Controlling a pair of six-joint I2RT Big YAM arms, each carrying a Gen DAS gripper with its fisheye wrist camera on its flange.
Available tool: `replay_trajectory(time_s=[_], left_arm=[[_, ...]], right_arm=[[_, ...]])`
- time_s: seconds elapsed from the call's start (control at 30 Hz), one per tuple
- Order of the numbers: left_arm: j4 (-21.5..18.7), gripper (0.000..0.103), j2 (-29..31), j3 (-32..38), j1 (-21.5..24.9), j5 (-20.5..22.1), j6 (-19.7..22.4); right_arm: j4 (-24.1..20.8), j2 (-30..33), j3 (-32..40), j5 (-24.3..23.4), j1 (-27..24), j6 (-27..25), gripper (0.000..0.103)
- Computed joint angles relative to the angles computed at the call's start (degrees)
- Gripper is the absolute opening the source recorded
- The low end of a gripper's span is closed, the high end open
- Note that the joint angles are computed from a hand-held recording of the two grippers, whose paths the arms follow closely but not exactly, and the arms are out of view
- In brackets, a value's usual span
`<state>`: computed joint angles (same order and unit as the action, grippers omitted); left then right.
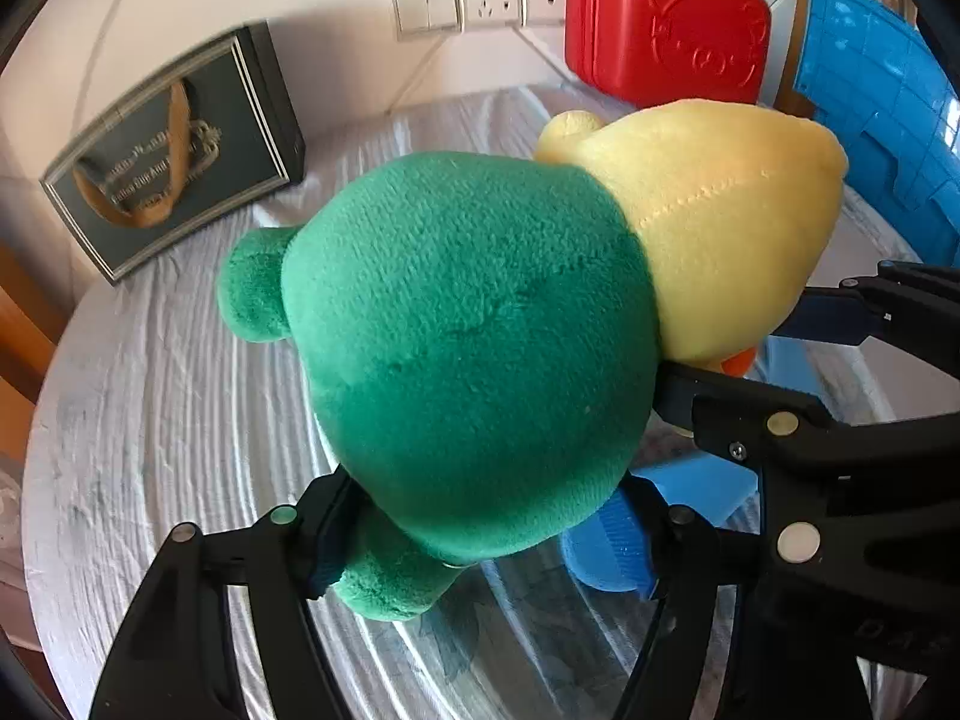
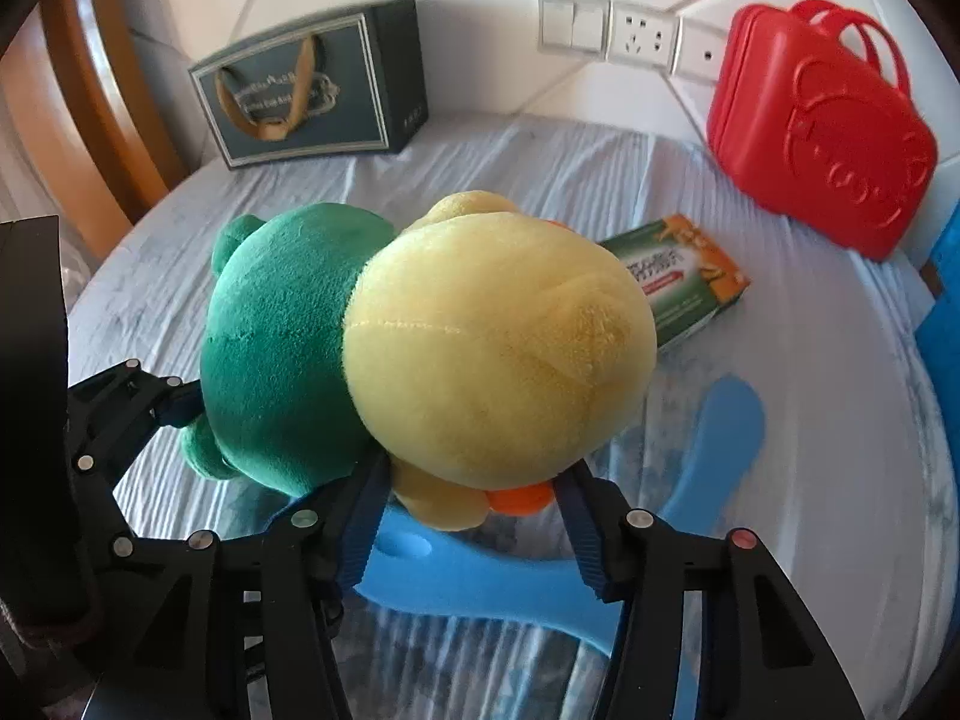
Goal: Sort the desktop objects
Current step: 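Grasp the green-yellow duck plush with both tools from either side, then lift and carry the duck plush with both tools over the bin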
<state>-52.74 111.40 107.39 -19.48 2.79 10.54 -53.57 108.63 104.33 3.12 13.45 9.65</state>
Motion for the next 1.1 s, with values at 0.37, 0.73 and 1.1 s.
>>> replay_trajectory(time_s=[0.37, 0.73, 1.1], left_arm=[[5.7, 0.069, -8.2, -4.5, -2.4, -1.6, 0.7], [11.9, 0.069, -17.2, -7.8, -9.8, -3.8, 0.1], [11.6, 0.069, -14.5, 1.2, -23.0, -5.0, -2.1]], right_arm=[[5.7, -10.9, -7.4, 3.7, 0.1, 0.6, 0.054], [10.1, -28.1, -18.6, 10.9, -1.4, 0.4, 0.054], [9.2, -43.5, -26.7, 12.4, -13.9, -3.9, 0.054]])
